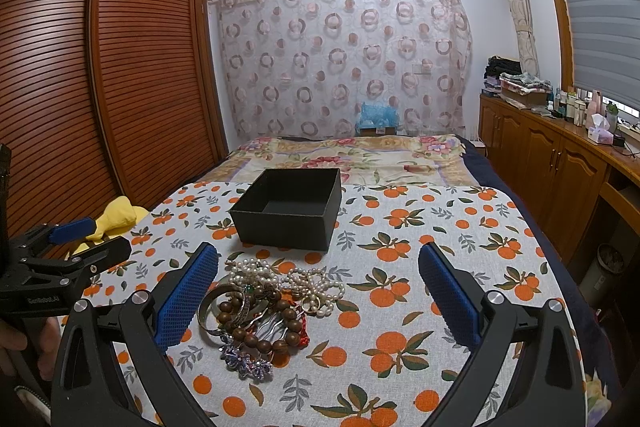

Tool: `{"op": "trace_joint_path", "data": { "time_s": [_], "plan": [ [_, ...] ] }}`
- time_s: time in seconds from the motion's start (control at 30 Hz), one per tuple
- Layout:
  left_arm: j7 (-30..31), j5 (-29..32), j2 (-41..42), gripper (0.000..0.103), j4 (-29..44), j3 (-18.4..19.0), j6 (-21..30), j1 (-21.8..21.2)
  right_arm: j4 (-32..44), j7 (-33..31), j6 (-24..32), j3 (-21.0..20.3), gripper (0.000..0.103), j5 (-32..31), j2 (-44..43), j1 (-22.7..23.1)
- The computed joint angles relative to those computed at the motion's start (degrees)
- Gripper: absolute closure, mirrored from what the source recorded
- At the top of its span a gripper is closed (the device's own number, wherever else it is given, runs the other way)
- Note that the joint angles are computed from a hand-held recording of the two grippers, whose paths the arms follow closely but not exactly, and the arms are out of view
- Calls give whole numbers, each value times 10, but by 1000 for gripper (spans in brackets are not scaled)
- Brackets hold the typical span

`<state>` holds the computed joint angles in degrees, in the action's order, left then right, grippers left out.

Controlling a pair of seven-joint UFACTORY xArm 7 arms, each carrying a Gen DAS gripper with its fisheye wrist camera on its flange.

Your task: Organize jewelry

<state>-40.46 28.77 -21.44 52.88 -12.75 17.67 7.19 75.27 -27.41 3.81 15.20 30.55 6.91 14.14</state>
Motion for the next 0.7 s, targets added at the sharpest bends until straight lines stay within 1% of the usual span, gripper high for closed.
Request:
{"op": "trace_joint_path", "data": {
  "time_s": [0.43,0.47,0.5,0.57,0.6,0.63,0.7],
  "plan": [
    [4,-4,3,7,0,2,2,-5,-2,-17,-2,6,2,17,0,-5],
    [6,-6,4,7,0,3,3,-7,-2,-16,-1,5,2,15,0,-4],
    [6,-5,11,7,2,4,-1,-6,-1,7,5,-5,2,-5,-4,5],
    [14,-13,17,7,1,11,-4,-13,3,1,12,-2,2,2,-2,3],
    [18,-16,18,7,0,14,-5,-16,4,-12,10,3,2,15,2,-1],
    [26,-23,21,7,0,20,-7,-21,5,-8,8,1,2,9,5,2],
    [34,-32,25,7,-1,24,-7,-26,7,-16,12,5,2,18,6,-3]
  ]
}}
